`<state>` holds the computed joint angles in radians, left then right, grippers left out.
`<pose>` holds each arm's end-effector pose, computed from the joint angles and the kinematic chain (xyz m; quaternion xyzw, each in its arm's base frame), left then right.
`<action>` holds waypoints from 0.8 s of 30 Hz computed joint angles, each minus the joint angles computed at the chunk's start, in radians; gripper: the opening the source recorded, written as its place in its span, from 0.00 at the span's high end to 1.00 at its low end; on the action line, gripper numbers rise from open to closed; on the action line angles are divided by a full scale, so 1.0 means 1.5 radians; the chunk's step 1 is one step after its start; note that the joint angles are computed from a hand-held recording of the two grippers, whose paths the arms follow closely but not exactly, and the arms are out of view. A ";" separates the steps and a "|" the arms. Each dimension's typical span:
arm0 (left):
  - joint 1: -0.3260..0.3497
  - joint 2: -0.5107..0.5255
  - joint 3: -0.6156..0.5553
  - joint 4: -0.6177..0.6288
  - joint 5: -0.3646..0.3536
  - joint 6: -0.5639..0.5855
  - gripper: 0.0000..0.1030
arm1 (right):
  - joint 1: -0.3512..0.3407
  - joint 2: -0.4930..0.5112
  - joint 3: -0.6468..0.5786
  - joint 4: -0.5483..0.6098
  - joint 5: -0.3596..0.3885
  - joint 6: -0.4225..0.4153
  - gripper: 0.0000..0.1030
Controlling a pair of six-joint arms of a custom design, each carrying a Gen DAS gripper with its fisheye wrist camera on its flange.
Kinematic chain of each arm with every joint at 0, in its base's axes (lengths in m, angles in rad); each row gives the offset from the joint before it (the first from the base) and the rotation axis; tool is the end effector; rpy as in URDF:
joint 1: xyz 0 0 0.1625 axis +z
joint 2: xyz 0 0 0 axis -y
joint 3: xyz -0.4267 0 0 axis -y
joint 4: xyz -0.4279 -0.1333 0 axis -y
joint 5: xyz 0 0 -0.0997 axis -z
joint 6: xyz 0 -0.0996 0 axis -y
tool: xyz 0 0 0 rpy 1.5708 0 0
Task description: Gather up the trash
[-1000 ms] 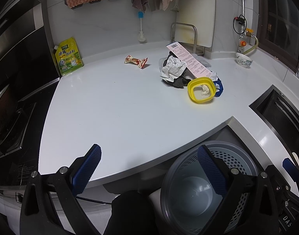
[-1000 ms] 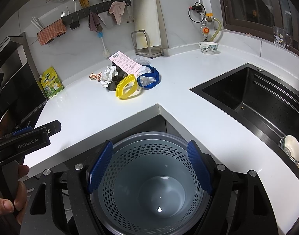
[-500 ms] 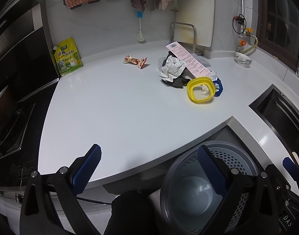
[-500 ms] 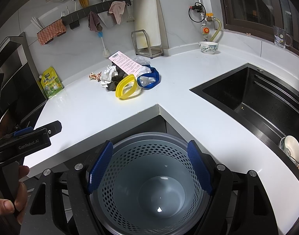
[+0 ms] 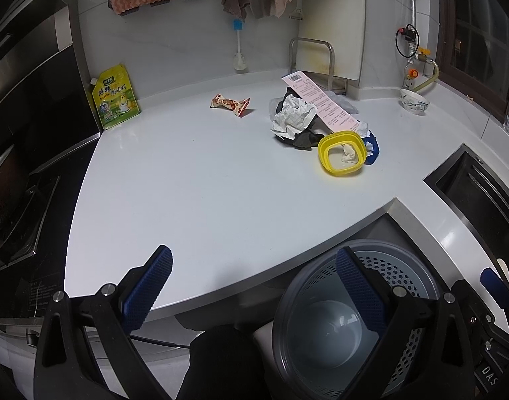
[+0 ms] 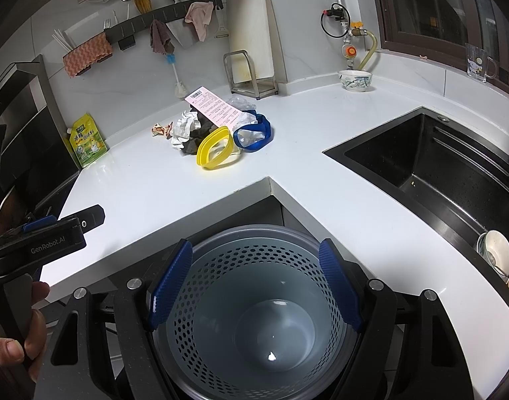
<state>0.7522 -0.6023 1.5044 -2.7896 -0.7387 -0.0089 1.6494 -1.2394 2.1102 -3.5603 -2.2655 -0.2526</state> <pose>-0.3935 -0.6516 0.0358 0.2972 0.8553 -0.2925 0.3074 0.1107 -0.5198 0.2950 -0.0468 -0.8159 0.4720 0.3308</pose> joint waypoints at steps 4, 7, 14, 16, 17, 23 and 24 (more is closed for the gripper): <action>0.000 0.003 0.001 -0.005 0.000 0.002 0.06 | 0.000 0.001 -0.001 -0.001 0.000 -0.001 0.27; 0.000 0.003 0.001 -0.005 0.000 0.003 0.06 | -0.001 0.000 0.000 -0.001 0.001 0.000 0.27; 0.000 0.003 0.000 -0.004 0.001 0.003 0.06 | -0.001 0.000 0.000 -0.001 0.000 -0.001 0.27; 0.000 0.004 0.001 -0.010 0.004 0.008 0.06 | -0.003 0.000 0.000 -0.001 0.001 0.000 0.27; 0.000 0.006 0.001 -0.015 0.008 0.014 0.06 | -0.004 0.000 0.000 -0.001 0.001 0.001 0.27; 0.011 0.017 -0.011 -0.023 0.024 0.029 0.06 | -0.012 0.009 -0.010 0.004 0.004 0.001 0.27; 0.014 0.018 -0.015 -0.022 0.025 0.029 0.06 | -0.013 0.012 -0.014 0.007 0.003 -0.002 0.27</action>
